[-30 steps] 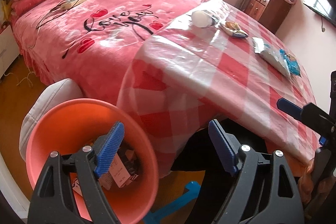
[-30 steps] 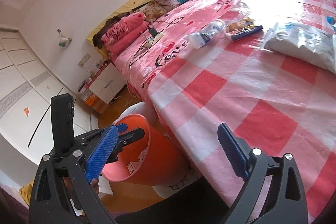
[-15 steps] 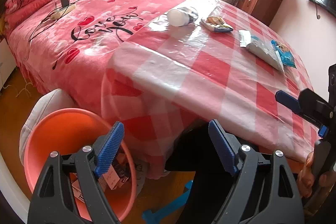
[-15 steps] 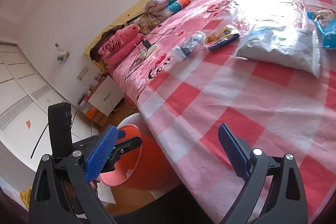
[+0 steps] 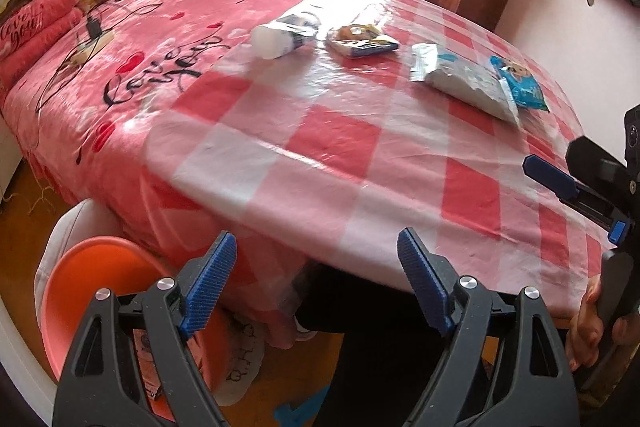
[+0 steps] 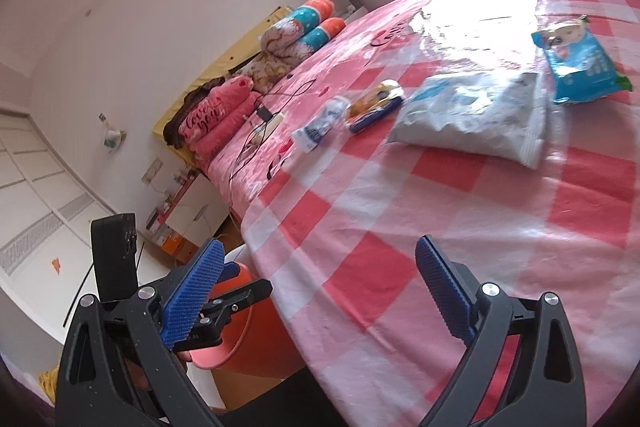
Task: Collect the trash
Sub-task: 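Move both tools back over the checked table toward the remaining trash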
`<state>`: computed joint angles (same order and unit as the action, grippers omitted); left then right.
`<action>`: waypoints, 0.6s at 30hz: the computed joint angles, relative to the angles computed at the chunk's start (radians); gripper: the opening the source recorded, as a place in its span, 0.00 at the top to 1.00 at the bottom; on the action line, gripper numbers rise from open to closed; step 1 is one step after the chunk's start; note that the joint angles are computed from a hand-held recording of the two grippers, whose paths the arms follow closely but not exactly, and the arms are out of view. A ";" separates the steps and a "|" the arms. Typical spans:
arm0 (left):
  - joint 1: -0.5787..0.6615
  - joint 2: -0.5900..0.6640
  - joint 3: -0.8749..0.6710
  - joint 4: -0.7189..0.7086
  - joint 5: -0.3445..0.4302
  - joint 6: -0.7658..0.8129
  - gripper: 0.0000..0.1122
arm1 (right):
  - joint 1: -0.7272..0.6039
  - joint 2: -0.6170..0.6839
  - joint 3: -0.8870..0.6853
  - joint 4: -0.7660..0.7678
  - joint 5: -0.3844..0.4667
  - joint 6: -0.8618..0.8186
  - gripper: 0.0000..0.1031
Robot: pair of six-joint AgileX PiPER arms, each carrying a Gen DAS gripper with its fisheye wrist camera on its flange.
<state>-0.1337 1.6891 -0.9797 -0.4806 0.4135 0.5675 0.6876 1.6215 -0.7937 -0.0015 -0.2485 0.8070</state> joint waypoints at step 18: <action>-0.136 0.162 -0.358 0.381 -0.018 -0.343 0.26 | -0.153 -0.099 0.143 -0.261 -0.090 0.281 0.08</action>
